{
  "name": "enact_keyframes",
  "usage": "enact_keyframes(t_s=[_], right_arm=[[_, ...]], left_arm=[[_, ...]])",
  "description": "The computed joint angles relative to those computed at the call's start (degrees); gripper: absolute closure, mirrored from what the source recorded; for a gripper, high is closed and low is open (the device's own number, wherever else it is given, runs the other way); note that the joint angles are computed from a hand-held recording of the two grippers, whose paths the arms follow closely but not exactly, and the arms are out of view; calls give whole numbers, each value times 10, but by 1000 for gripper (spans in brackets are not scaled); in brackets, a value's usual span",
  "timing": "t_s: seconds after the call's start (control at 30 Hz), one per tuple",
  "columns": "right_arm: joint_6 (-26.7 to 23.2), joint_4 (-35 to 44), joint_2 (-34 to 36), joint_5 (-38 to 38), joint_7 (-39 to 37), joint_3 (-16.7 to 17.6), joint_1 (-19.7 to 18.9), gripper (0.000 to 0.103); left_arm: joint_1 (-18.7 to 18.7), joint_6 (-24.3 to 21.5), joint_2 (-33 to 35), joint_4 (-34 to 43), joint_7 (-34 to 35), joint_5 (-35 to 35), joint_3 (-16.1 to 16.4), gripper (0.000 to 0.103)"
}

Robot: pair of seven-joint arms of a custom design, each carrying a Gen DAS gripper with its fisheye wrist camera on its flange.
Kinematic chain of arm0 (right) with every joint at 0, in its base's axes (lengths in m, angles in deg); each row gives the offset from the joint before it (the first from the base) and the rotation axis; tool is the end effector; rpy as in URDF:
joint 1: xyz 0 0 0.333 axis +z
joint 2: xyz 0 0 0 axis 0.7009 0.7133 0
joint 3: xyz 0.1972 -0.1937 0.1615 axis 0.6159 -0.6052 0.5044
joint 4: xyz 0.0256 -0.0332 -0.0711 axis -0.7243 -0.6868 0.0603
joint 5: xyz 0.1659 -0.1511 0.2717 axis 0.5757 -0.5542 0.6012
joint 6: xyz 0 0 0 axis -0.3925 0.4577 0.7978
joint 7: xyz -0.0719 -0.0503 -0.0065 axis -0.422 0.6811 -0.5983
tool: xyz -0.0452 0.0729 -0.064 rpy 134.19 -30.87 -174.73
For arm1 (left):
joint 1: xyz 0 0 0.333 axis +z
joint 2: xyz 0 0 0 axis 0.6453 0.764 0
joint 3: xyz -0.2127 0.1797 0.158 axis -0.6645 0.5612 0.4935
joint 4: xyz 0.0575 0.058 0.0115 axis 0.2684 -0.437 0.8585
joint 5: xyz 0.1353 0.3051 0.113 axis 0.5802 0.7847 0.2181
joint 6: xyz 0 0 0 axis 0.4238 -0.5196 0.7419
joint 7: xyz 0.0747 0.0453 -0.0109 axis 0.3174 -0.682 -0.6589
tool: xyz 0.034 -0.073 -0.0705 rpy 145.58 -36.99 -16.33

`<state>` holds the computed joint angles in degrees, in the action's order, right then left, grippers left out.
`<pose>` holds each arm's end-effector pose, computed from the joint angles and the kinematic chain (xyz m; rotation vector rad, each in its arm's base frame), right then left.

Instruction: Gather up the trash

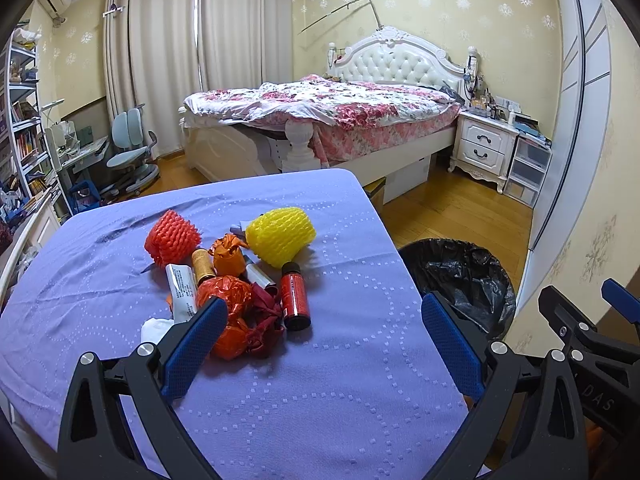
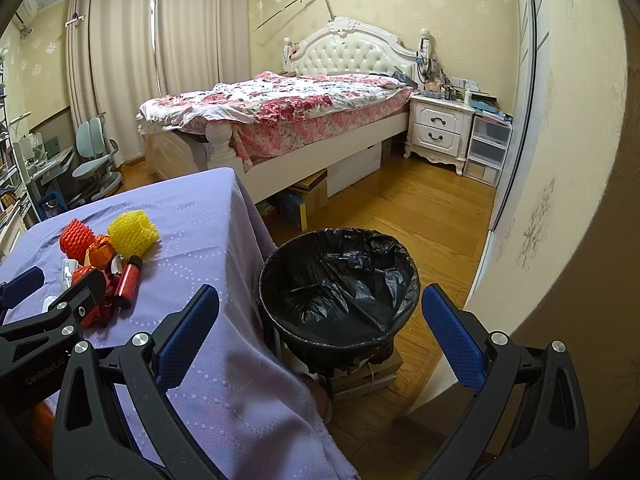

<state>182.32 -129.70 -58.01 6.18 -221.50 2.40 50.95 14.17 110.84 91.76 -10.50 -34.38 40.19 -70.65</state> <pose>0.5161 0.1135 0.4623 -1.4907 1.7985 -0.8675 0.6427 -0.2681 0.4209 -1.5638 1.7588 -0.8648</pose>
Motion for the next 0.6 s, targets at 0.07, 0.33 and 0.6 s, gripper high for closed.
enact_keyframes(t_s=[0.07,0.33,0.6], right_arm=[[0,0,0,-1,1,0,0,4],[2,0,1,0,-2,-1,-1,4],[3,-1,0,2,-3,-1,-1,4]], left_arm=[[-1,0,-1,-3,-1,1,1,6],[0,0,1,-1,1,-1,1,6],[1,-2,1,0,10,-9,-2,6]])
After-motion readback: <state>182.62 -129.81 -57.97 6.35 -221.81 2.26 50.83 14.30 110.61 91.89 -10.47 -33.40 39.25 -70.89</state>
